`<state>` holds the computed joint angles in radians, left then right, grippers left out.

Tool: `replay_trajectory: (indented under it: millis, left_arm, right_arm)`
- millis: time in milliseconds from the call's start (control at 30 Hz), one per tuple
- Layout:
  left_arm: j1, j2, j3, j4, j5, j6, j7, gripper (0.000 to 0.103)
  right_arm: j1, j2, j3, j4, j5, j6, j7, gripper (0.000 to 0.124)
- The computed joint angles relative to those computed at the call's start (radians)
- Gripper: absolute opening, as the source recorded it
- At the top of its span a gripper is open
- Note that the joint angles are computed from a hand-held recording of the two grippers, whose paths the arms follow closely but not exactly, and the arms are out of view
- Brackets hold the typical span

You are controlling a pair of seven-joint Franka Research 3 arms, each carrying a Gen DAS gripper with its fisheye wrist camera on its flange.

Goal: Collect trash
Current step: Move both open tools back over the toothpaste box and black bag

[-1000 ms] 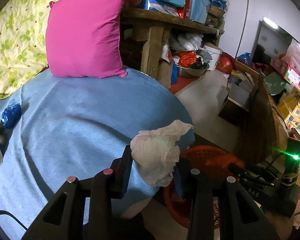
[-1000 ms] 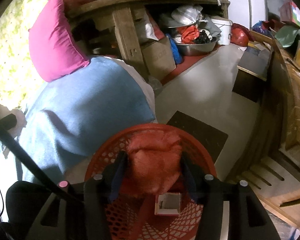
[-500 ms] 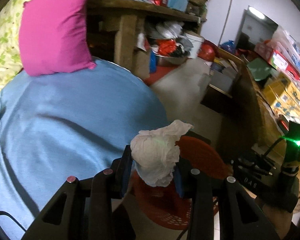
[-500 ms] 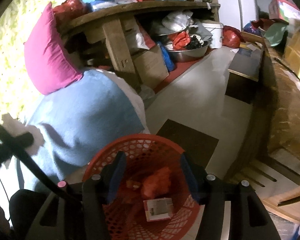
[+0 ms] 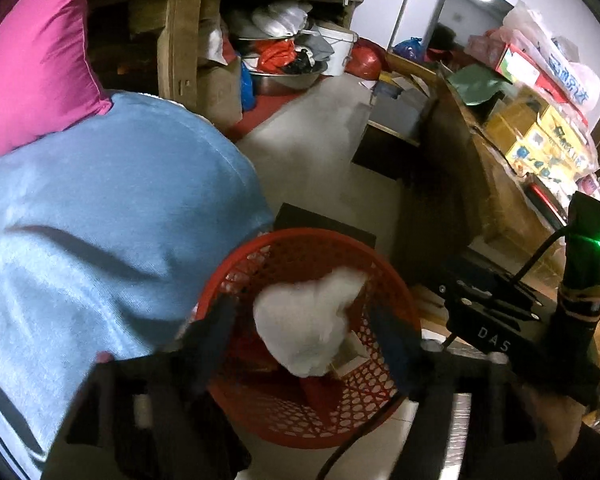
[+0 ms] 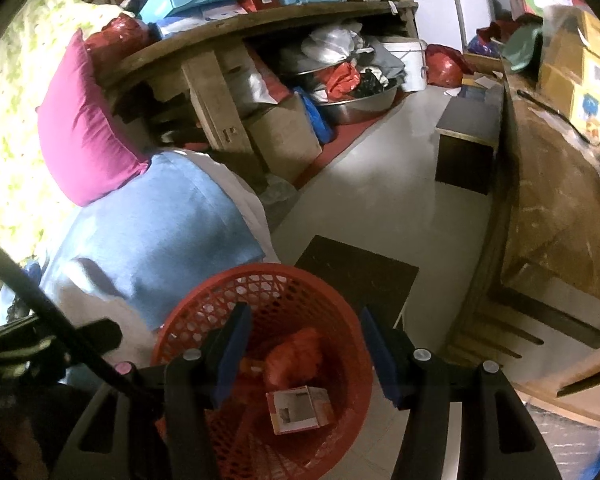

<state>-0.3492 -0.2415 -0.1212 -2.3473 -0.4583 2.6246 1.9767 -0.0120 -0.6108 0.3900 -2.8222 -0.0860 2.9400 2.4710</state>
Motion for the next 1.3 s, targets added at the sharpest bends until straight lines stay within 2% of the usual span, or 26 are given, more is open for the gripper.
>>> replay_trajectory:
  millis: [133,300,433,600,800,900,1100,1300]
  left_arm:
    - [0.000,-0.009,0.014,0.001,-0.024,-0.011,0.017,0.073]
    - [0.021,-0.040,0.042,-0.015,-0.048,0.012,0.022,0.073]
    - [0.050,-0.076,0.078,-0.039,-0.060,0.029,0.013,0.073]
    - [0.104,-0.121,0.120,-0.084,-0.029,0.062,-0.024,0.073]
    - [0.176,-0.165,0.190,-0.144,0.015,0.092,-0.069,0.073]
    - [0.217,-0.181,0.211,-0.173,0.047,0.114,-0.093,0.073]
    - [0.306,-0.192,0.268,-0.206,0.116,0.157,-0.139,0.073]
    - [0.451,-0.145,0.271,-0.198,0.215,0.211,-0.273,0.073]
  right_arm:
    - [0.003,0.011,0.000,0.000,0.002,0.012,0.001,0.061]
    - [0.001,0.043,0.013,0.023,-0.001,0.025,0.004,0.061]
    - [0.019,0.097,0.013,0.065,0.000,0.029,-0.003,0.061]
    - [0.021,0.170,0.046,0.142,-0.042,0.012,0.014,0.061]
    - [0.064,0.263,0.048,0.253,-0.131,-0.039,0.045,0.063]
    - [0.087,0.304,0.050,0.313,-0.196,-0.071,0.077,0.070]
    - [0.142,0.394,0.040,0.447,-0.323,-0.118,0.119,0.070]
    - [0.220,0.503,0.016,0.612,-0.428,-0.151,0.114,0.070]
